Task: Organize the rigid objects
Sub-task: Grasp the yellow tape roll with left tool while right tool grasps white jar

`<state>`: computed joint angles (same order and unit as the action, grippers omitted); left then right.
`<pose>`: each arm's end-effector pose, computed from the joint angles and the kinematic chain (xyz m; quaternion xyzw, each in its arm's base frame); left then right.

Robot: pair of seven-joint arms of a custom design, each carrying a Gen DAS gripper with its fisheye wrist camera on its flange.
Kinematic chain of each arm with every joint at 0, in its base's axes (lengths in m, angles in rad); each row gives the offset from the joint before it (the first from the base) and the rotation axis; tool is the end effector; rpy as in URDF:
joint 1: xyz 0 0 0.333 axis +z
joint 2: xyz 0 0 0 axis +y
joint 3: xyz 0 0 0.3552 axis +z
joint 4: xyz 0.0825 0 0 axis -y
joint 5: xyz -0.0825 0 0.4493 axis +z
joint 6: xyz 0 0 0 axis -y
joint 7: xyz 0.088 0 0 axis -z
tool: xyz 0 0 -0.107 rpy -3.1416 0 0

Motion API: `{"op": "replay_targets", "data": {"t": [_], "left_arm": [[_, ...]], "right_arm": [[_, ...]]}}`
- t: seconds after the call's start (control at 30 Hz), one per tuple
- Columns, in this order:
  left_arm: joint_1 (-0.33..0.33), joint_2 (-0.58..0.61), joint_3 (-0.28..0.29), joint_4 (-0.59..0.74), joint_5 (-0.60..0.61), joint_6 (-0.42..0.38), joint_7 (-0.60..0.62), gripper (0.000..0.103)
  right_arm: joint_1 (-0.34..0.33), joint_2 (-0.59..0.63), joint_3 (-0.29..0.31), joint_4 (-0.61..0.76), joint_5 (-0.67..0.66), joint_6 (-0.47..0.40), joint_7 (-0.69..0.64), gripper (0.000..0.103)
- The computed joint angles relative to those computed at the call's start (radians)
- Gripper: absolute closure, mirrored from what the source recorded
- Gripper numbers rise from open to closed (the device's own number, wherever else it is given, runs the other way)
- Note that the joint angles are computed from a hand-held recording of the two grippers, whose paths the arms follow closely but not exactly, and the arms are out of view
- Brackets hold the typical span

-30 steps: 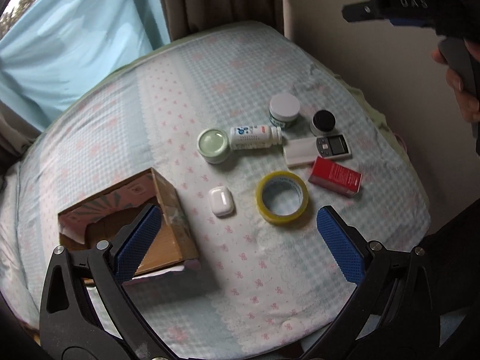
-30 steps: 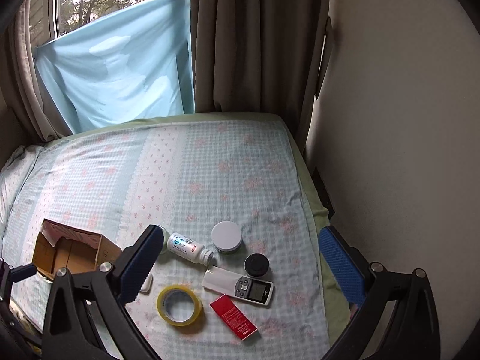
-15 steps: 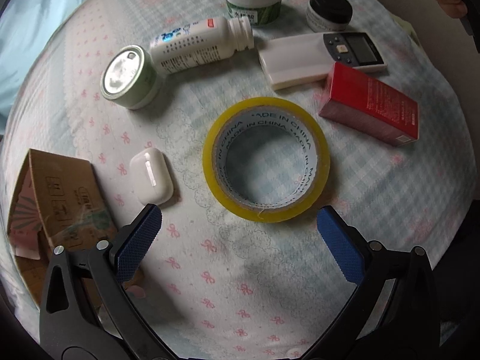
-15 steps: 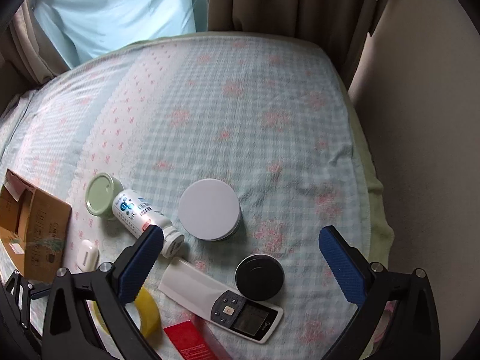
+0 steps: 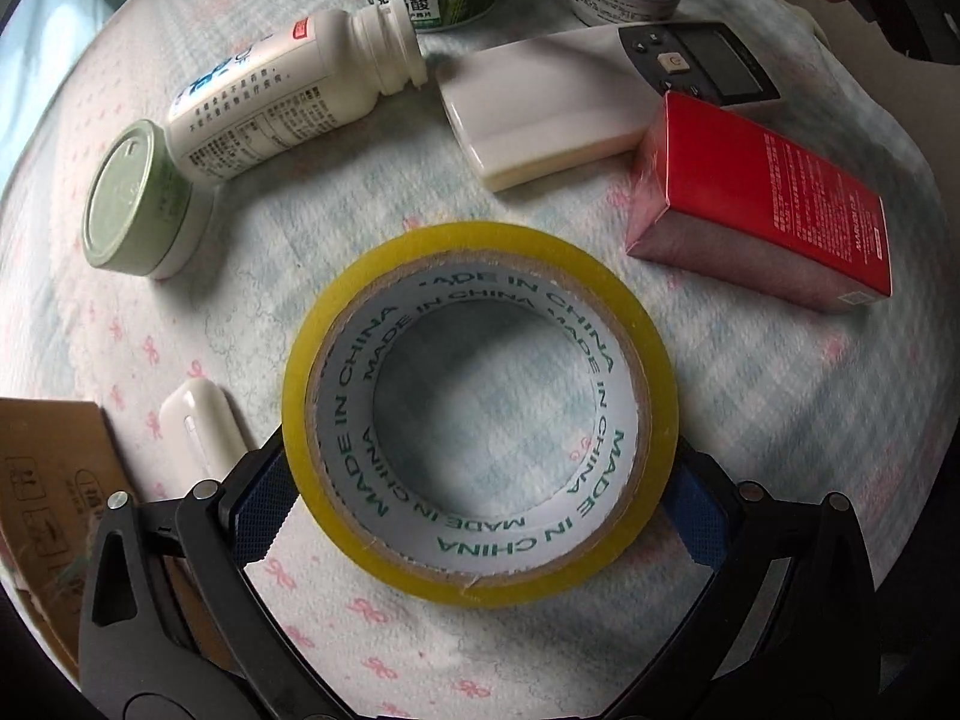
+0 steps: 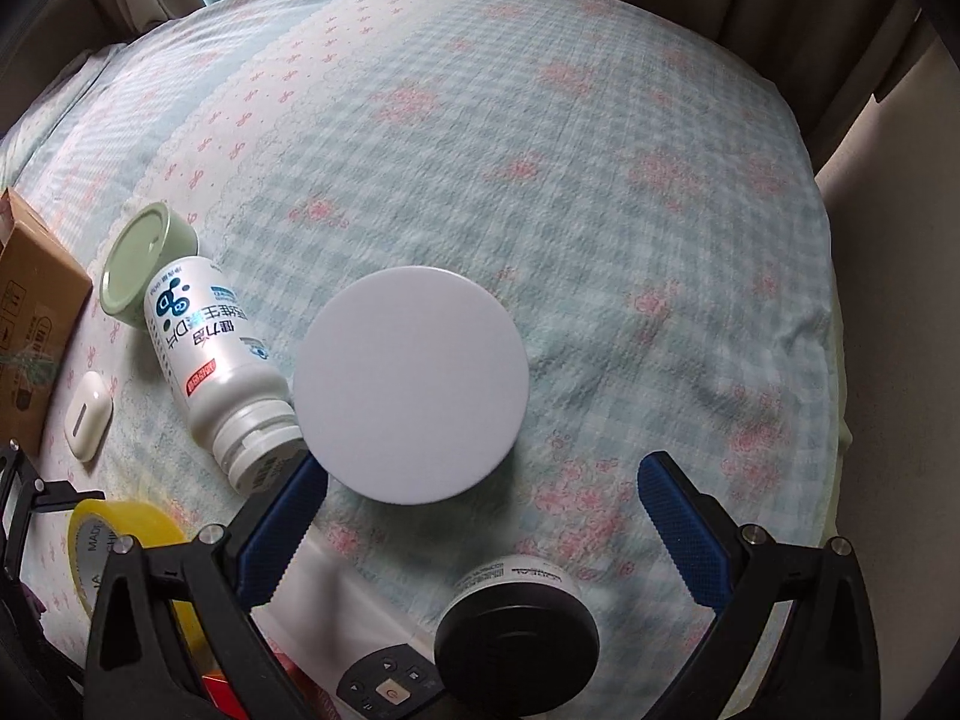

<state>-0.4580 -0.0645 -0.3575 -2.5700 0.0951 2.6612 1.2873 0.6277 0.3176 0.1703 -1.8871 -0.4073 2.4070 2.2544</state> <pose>0.3390 -0.3620 0.2862 -0.4587 0.8846 -0.0646 0.0529 0.5014 0.5000 0.3612 -0.8157 0.5552 -0.1294 0.0983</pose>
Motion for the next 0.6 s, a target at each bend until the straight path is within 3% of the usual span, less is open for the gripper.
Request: {"op": "replay_targets", "data": {"t": [0.13, 0.27, 0.47, 0.6], "left_arm": [[0.002, 0.012, -0.002, 0.008, 0.035, 0.019, -0.021, 0.000], [0.001, 0.016, 0.001, 0.006, 0.051, 0.033, -0.021, 0.000], [0.004, 0.004, 0.002, -0.008, 0.058, 0.049, -0.016, 0.004], [0.006, -0.005, 0.002, -0.019, 0.048, 0.059, -0.011, 0.005]], "right_arm": [[-0.006, 0.019, 0.002, 0.005, -0.007, 0.031, -0.045, 0.005], [-0.017, 0.044, 0.015, 0.021, 0.025, 0.056, -0.133, 0.027], [0.000, 0.073, -0.004, 0.052, -0.010, 0.084, -0.193, 0.028], [-0.016, 0.082, 0.005, 0.058, 0.024, 0.107, -0.255, 0.036]]}}
